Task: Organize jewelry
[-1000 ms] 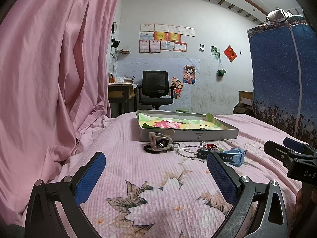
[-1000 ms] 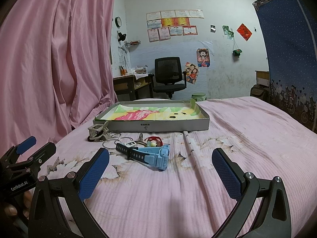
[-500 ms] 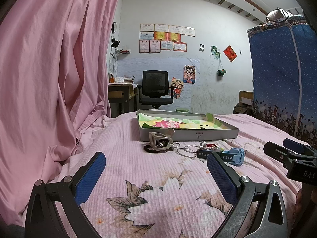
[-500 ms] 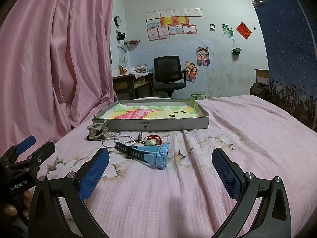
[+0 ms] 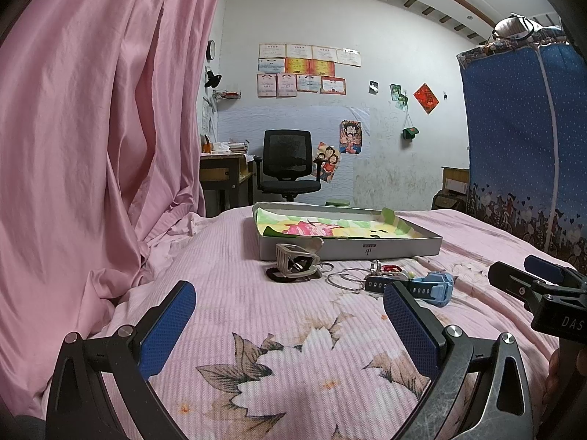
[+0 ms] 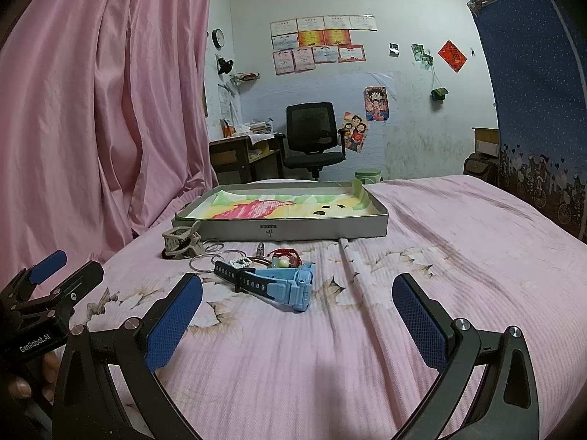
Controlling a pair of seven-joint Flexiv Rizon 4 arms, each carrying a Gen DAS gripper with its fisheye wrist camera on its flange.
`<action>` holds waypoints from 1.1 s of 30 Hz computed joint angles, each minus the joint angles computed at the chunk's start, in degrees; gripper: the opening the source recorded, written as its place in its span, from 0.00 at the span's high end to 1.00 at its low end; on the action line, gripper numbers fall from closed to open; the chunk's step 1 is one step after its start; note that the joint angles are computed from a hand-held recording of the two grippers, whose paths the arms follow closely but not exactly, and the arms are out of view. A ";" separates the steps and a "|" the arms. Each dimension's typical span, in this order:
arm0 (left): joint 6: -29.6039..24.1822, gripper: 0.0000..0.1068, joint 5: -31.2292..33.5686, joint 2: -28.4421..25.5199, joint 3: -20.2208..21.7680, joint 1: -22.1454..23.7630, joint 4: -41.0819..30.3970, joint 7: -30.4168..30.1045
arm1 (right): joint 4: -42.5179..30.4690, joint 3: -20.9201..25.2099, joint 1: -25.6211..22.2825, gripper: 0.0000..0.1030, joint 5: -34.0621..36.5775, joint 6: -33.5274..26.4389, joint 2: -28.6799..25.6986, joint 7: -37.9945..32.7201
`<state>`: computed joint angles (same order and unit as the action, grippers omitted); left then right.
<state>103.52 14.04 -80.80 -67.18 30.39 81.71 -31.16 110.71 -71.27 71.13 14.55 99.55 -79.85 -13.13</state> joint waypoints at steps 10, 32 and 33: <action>-0.68 0.04 -1.58 1.04 0.90 -0.49 -0.35 -1.95 | 0.05 -1.41 0.64 0.01 0.05 0.17 -1.69 -0.64; -24.19 0.04 -24.78 10.42 23.68 -19.64 -23.64 -2.59 | -5.14 14.46 -14.44 0.01 -7.80 0.53 18.11 -15.61; -26.25 0.04 -25.92 10.36 25.72 -21.03 -25.69 -3.21 | -5.79 16.22 -16.00 0.01 -8.11 0.50 19.10 -16.16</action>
